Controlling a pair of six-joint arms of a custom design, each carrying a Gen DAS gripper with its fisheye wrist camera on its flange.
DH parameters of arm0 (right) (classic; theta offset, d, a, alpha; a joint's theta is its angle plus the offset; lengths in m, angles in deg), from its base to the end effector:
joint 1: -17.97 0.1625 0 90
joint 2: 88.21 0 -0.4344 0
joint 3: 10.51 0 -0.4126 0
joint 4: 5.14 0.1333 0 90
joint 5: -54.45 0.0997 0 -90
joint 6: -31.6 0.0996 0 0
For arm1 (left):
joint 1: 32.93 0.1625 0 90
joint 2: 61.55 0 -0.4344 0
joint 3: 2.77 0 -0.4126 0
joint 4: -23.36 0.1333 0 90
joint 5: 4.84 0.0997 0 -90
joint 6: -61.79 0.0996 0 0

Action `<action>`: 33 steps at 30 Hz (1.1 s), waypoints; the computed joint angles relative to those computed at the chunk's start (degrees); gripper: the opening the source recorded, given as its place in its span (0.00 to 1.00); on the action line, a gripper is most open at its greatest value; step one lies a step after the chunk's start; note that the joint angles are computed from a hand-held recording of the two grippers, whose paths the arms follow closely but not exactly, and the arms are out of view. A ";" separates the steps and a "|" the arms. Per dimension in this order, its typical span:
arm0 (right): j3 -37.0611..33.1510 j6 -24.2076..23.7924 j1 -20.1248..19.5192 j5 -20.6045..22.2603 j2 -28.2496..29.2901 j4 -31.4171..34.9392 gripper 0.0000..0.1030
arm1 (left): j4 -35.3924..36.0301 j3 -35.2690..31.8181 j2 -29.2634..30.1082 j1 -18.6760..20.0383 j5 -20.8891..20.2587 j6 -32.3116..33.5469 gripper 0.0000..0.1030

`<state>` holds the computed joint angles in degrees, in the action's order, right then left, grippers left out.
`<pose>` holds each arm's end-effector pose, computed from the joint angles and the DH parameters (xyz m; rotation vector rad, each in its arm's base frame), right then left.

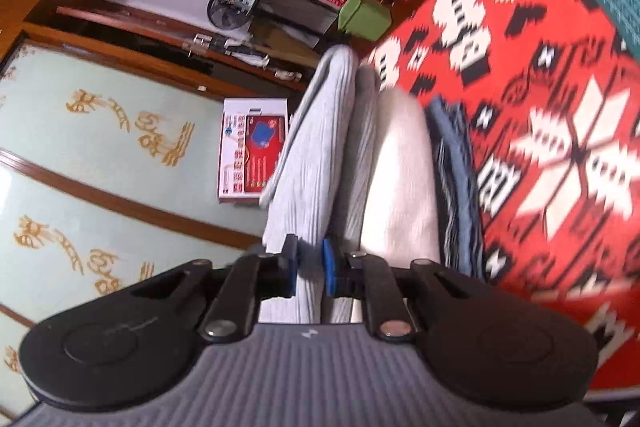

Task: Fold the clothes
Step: 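Carry the lifted grey shirt bundle with both grippers to the clothes stack, then lower the grey shirt onto the white and jeans stack with both grippers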

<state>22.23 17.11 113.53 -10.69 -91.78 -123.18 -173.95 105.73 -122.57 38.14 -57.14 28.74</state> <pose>0.2607 -0.8706 -0.1039 -0.4655 2.6671 -0.0198 -0.0134 -0.6377 0.2850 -0.7965 2.4263 -1.6709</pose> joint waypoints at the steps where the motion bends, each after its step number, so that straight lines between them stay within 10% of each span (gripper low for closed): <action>1: 1.87 -0.45 -0.09 -0.02 -0.94 -0.22 0.12 | -0.11 0.47 -0.17 -0.18 0.21 -0.09 0.19; 33: 27.48 -6.45 -2.04 -1.47 -16.36 -4.92 0.07 | -5.51 10.57 -0.99 -6.44 8.33 -2.33 0.27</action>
